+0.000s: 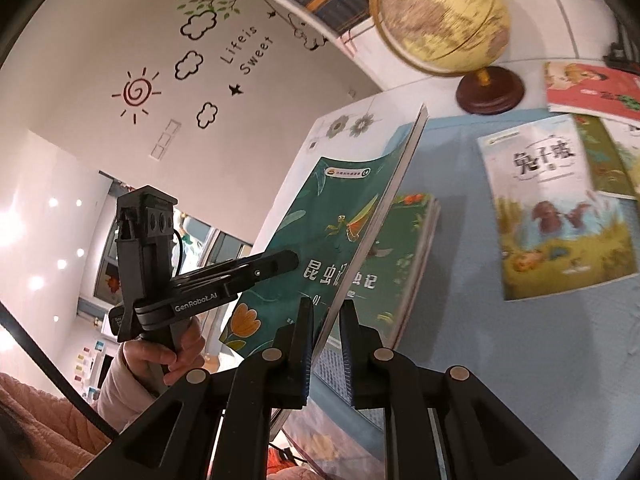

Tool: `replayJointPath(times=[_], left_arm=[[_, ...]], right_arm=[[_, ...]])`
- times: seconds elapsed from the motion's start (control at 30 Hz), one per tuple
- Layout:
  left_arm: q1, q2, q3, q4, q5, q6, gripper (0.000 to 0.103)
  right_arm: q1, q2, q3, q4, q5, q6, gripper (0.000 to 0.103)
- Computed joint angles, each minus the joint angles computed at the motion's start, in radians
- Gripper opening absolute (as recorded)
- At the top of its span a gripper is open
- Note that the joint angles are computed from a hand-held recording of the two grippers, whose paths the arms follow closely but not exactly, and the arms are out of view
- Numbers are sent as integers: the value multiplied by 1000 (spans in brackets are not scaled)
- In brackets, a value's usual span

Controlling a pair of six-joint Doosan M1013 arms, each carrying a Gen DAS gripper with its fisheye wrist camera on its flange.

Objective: Organize books

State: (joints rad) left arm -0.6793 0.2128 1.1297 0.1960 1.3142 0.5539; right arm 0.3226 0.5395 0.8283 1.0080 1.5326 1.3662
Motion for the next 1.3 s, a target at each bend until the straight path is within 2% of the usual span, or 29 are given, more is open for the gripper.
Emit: replayJointPath(times=[0.17, 0.4, 0.7, 0.8, 0.97, 1.2, 1.3], left_arm=[[24, -30, 60, -13, -16, -11, 22], [67, -61, 148, -84, -86, -41, 22], [96, -59, 193, -127, -92, -28, 22], [106, -61, 207, -145, -106, -39, 22], [106, -47, 194, -135, -62, -27, 24], [99, -13, 149, -105, 67, 4, 26], [99, -11, 150, -110, 77, 15, 28]], right_arm=[[31, 34, -42, -16, 22, 16, 13], [56, 65, -68, -39, 34, 47, 13], [83, 90, -74, -82, 42, 85, 13], [89, 84, -53, -109, 18, 80, 13], [99, 82, -29, -139, 8, 105, 13], [104, 68, 15, -173, 2, 132, 13], [104, 70, 9, -168, 3, 138, 13]])
